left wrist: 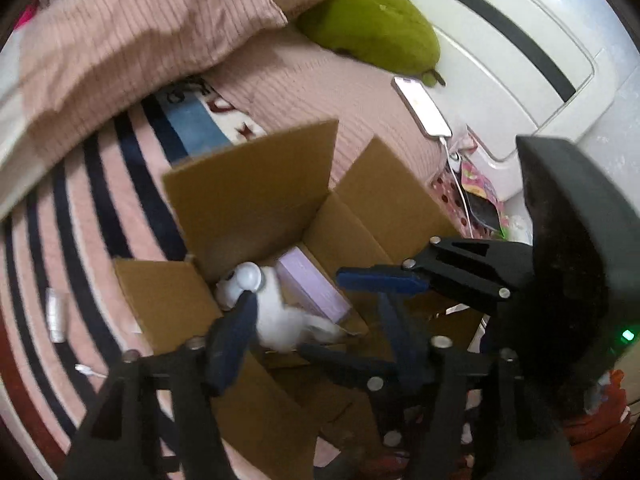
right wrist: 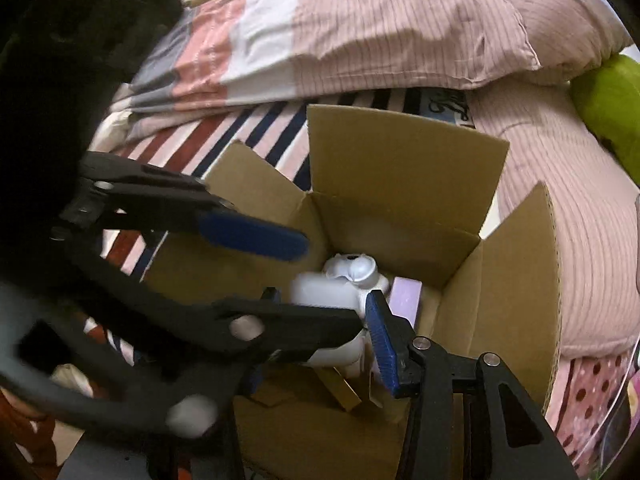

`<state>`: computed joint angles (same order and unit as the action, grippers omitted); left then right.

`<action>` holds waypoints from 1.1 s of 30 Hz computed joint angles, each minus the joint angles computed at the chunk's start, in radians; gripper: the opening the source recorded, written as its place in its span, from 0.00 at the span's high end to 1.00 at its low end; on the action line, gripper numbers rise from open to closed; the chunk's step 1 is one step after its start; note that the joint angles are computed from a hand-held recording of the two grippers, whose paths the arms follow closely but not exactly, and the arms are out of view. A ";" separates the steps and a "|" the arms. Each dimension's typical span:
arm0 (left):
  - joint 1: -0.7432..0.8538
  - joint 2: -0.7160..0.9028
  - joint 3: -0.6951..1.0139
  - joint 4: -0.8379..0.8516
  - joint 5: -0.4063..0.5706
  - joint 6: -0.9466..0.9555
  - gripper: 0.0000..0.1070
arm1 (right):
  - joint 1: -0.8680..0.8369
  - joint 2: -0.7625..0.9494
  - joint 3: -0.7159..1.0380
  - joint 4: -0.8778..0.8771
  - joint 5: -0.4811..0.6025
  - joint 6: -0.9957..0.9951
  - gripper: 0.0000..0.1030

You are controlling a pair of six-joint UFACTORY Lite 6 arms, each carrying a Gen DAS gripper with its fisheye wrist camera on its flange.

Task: Organize rigid objects
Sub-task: 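Carry the earbud case into the cardboard box and open the right gripper, then grasp the white cylindrical charger with the right gripper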

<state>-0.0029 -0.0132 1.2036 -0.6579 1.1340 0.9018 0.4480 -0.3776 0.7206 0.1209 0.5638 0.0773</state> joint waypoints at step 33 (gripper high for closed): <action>1.078 0.515 0.313 -0.094 0.062 0.649 0.37 | 0.340 1.389 1.112 -0.555 -0.397 1.014 0.44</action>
